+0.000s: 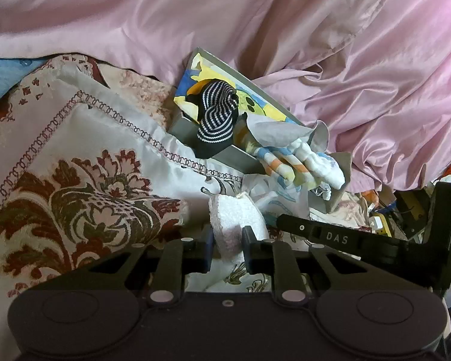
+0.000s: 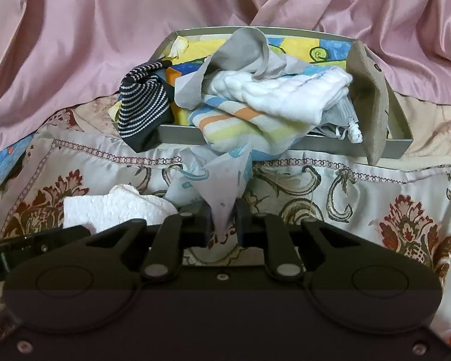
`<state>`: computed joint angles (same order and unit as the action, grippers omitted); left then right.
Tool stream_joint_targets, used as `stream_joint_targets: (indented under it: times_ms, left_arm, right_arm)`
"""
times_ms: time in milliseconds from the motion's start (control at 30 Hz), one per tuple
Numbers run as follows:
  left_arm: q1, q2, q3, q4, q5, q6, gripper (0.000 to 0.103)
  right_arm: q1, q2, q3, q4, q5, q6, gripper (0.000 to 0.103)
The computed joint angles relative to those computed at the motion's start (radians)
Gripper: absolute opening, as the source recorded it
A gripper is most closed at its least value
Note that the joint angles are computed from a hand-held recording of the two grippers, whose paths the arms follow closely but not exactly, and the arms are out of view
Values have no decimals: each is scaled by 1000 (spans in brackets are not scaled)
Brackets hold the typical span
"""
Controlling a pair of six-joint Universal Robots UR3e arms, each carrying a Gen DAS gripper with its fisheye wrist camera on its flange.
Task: Organize soft objects
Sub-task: 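Grasp the white fluffy pad with the left tool while the right tool grasps the crumpled white paper, then carry the fluffy pad and crumpled paper over the frog picture tray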
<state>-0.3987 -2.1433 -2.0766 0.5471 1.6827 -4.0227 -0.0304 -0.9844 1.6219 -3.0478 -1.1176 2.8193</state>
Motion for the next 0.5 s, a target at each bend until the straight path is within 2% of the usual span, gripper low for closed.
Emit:
stream_joint_targets:
  times_ms: [500]
  left_arm:
    - [-9,11,7,14,5,26,14]
  right_arm:
    - [-32,-52,127,-126,36,-19,5]
